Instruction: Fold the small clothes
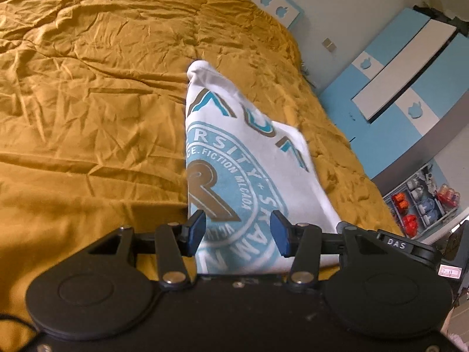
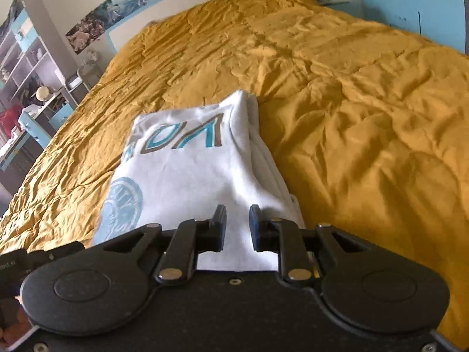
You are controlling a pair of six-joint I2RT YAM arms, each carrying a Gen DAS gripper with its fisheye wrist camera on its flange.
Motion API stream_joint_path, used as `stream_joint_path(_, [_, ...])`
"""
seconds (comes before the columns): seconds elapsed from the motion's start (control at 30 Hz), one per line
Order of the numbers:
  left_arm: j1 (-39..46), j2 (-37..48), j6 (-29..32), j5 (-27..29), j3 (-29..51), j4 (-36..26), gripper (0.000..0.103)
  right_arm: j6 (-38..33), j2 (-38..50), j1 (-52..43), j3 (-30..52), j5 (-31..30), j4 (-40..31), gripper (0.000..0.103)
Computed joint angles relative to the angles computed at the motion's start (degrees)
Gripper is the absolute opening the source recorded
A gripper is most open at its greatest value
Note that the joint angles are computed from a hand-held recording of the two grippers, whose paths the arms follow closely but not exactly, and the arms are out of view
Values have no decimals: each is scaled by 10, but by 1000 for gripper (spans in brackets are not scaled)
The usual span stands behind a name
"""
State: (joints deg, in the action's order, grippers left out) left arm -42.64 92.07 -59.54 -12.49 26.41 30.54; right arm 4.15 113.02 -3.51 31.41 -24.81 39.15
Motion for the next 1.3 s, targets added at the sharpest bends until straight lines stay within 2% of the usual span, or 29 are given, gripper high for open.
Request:
stream_joint_path(0.1, [-19,-29,-5,-7,-22,-12,49,-33,-33,-21,-46,-36,28,18])
stream_joint_path(0.17, [-24,-14,-8,2,-21,-15,49,-52,-42,-25,-61,-39,32,19])
stream_joint_path(0.23, [-27,12,-19,9,-17,-15,50,-64,-27,-30,-51,-39,19,19])
stream_joint_path(0.3, [-31,45,-21,9,-22,21,51,-68,-1,-35,-29,-29,-1,19])
stream_joint_path(0.37, [-32,52,-6,9,-21,25,51,-66,28,-51,-10,-47,-10,18])
stream_joint_path(0.47, [-22,34,12,30,-16,-4,50,-64,46,-70,14,-79,-37,16])
stream_joint_path(0.57, [9,-9,27,70,-35,-5,50,-101,27,-71,33,-87,-100,17])
stream_joint_path(0.63, [45,-27,29,102,-51,20,51,-122,12,-83,45,-117,-133,34])
stream_joint_path(0.7, [97,-22,24,155,-60,61,51,-105,11,-109,58,-177,-129,70])
stream_joint_path(0.77, [146,14,18,205,-52,109,51,-73,22,-122,81,-212,-107,71])
stream_joint_path(0.83, [180,57,11,244,-33,142,51,-58,50,-123,133,-227,-119,71])
stream_joint_path(0.9, [210,102,9,282,0,148,51,-56,89,-120,203,-234,-175,71])
stream_joint_path(1.0, [238,155,40,320,60,113,51,-65,155,-114,312,-248,-277,71])
stream_joint_path(1.07, [263,207,41,379,103,106,51,-86,193,-110,375,-258,-352,71])
stream_joint_path(1.17, [285,280,-15,446,138,157,51,-100,245,-107,447,-276,-424,71])
stream_joint_path(1.3, [291,348,-72,469,174,223,51,-130,297,-98,522,-321,-499,73])
